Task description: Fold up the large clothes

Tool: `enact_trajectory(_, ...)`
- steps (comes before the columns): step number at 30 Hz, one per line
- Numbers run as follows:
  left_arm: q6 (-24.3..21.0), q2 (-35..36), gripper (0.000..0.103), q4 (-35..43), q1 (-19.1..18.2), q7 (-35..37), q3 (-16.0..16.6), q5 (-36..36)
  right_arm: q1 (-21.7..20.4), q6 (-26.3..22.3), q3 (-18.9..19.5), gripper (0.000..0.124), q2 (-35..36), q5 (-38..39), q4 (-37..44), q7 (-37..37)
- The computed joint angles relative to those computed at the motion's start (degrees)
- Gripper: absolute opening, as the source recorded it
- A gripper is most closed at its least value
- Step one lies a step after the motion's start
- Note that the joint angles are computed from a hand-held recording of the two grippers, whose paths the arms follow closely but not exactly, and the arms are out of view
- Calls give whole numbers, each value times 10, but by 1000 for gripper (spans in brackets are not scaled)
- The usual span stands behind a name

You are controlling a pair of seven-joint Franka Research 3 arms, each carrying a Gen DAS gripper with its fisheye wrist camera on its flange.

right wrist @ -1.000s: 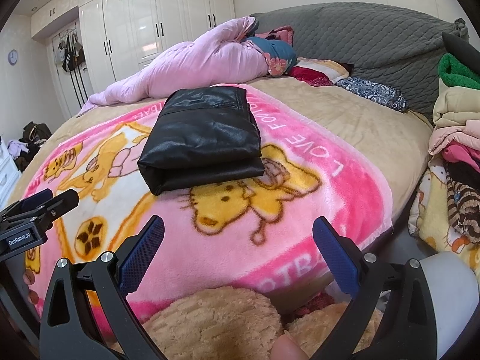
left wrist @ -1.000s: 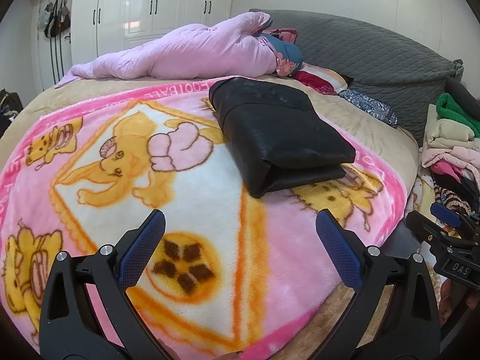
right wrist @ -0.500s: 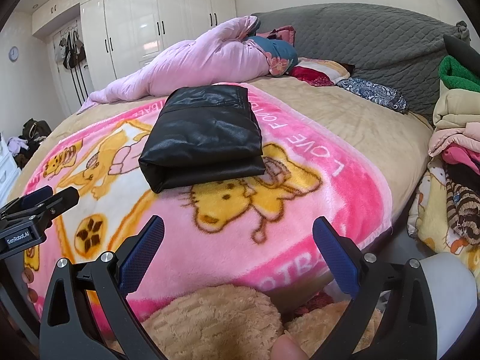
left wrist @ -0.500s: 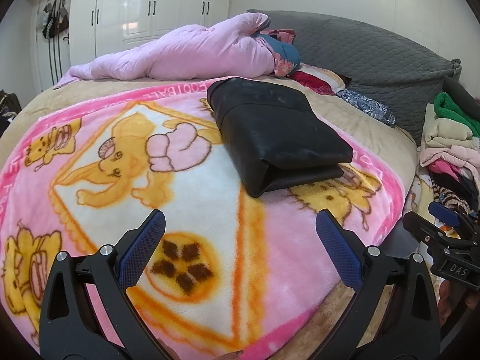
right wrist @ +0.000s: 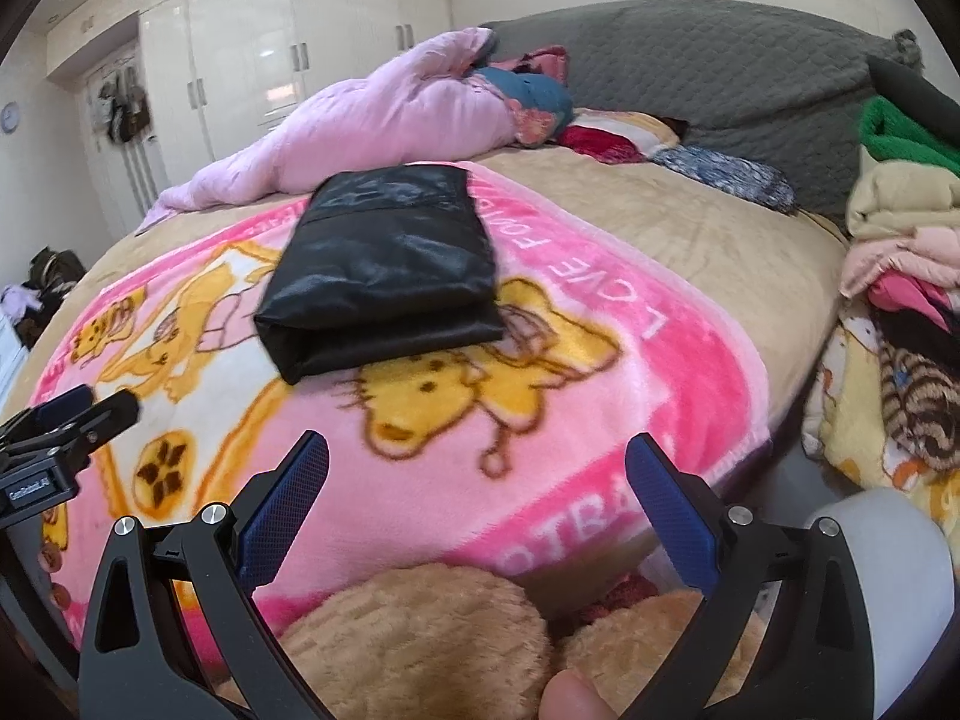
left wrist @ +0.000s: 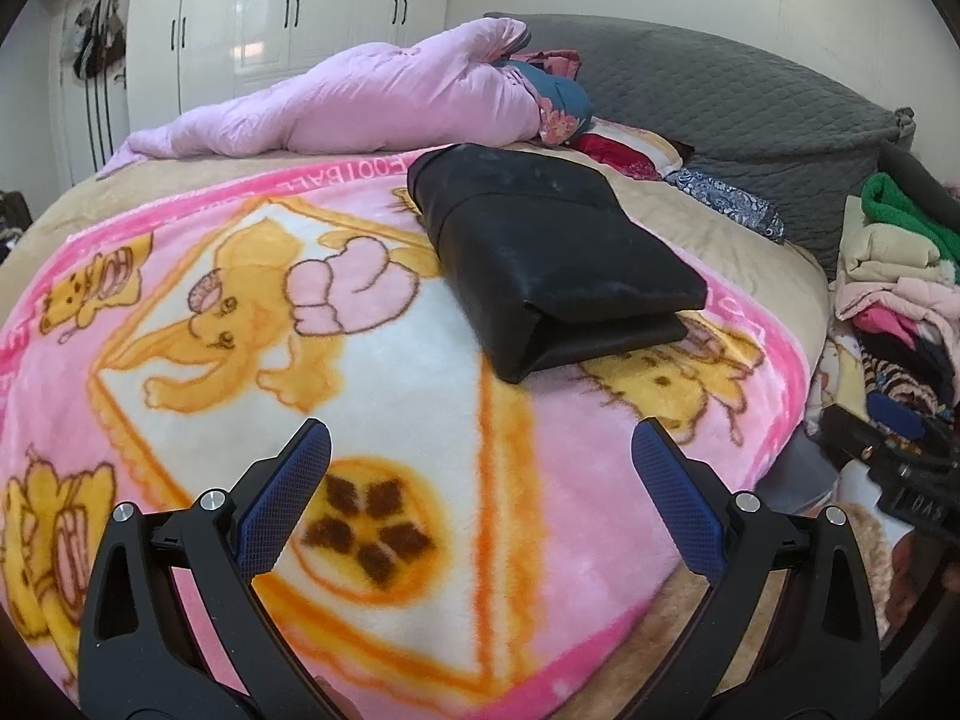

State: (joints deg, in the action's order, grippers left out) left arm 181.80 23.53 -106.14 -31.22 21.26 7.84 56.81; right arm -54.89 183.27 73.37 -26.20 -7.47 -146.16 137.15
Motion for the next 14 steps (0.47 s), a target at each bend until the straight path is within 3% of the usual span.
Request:
enact_trajectory(3, 14, 2, 94, -12, 32, 26, -19, -28, 5, -5, -12, 99, -19, 15, -22, 23)
enact_trajectory(5, -1, 1, 94, -19, 34, 33, -10, -49, 7, -13, -26, 99, -47, 29, -48, 52)
enact_trajectory(7, -32, 3, 94, -22, 55, 37, -10, -73, 11, -27, -47, 99, -69, 37, -76, 83)
enact_trajectory(9, -64, 7, 94, -21, 99, 73, -29, -116, 3, -61, -69, 99, -101, 48, -113, 125)
enact_trajectory(11, -115, 15, 94, -5, 113, 47, -1, -98, -15, -111, -88, 99, -127, 57, -146, 167)
enact_trajectory(14, -214, 45, 94, 48, 144, 16, 36, -75, -81, -168, -114, 99, -112, 47, -177, 198)
